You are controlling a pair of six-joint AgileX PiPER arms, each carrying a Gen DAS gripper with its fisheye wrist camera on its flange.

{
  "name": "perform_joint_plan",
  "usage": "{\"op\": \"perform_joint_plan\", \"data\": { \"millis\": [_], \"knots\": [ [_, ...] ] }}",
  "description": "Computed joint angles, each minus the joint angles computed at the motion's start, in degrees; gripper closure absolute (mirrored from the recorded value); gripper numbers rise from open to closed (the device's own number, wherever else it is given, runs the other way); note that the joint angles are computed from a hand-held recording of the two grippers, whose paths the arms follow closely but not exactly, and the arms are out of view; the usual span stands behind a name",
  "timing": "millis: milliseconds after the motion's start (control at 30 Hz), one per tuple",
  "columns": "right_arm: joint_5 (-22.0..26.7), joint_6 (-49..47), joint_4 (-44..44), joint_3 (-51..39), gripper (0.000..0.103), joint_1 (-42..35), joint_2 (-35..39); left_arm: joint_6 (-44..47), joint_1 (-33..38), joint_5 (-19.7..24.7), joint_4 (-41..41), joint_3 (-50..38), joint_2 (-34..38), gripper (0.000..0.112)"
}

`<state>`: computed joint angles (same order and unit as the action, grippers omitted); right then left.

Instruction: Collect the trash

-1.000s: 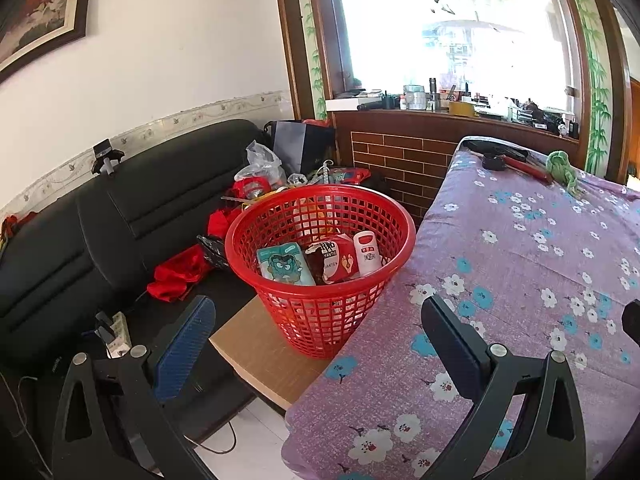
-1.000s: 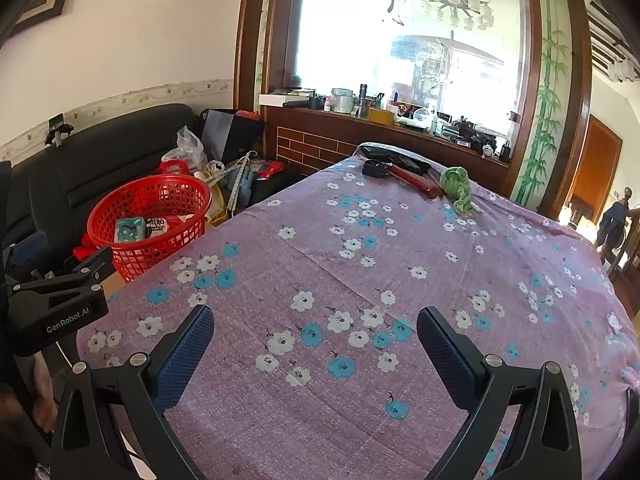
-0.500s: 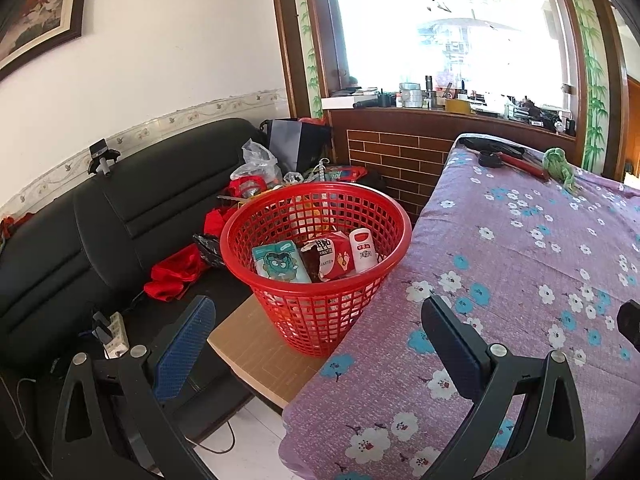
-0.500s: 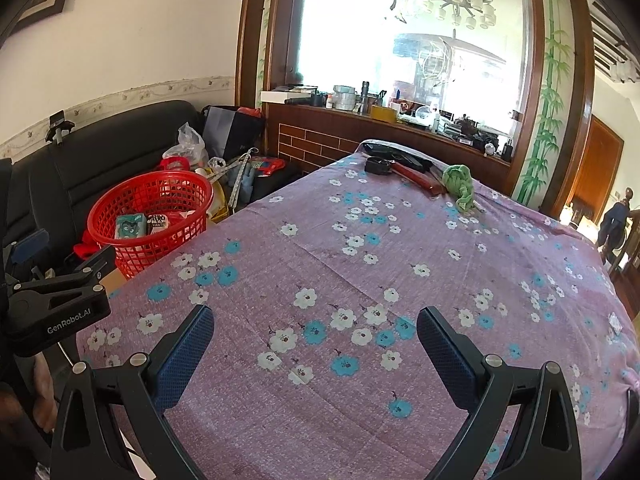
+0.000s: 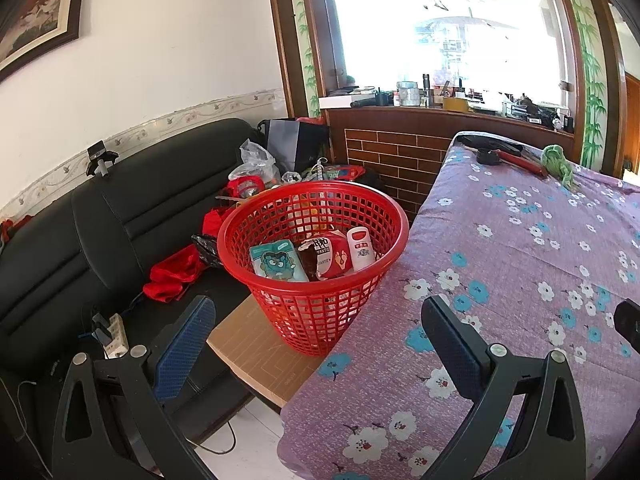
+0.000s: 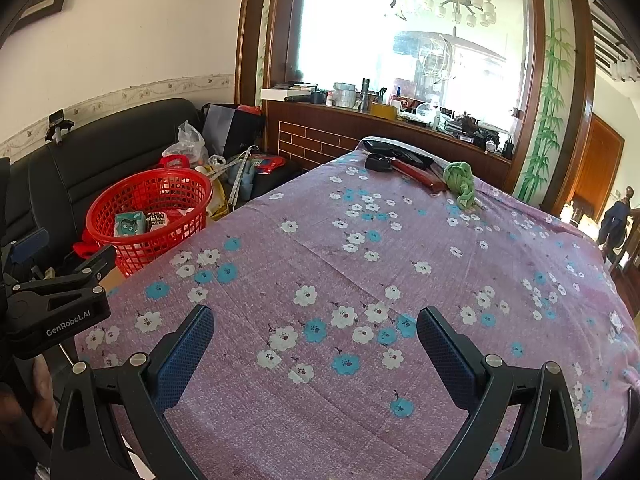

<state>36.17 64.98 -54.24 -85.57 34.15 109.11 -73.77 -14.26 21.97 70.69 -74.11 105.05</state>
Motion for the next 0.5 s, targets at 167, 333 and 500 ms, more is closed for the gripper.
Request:
{"op": "perform_joint_plan", "data": {
  "millis": [167,333,500],
  "knots": [
    [-0.1,0.0,0.1,0.0,0.000,-0.1,0.1,-0.2,-0.1,0.1,0.1,0.0,0.0,0.010],
    [-0.5,-0.2,0.4,0.3,0.000,-0.4,0.1,-0.1,-0.1,0.1,0.2,0.0,0.0,0.010],
    [-0.6,-0.3,0.5,0.2,0.000,-0.5,0.2,-0.1,-0.1,0.2,0.1,0.0,0.1,0.010]
  ]
}}
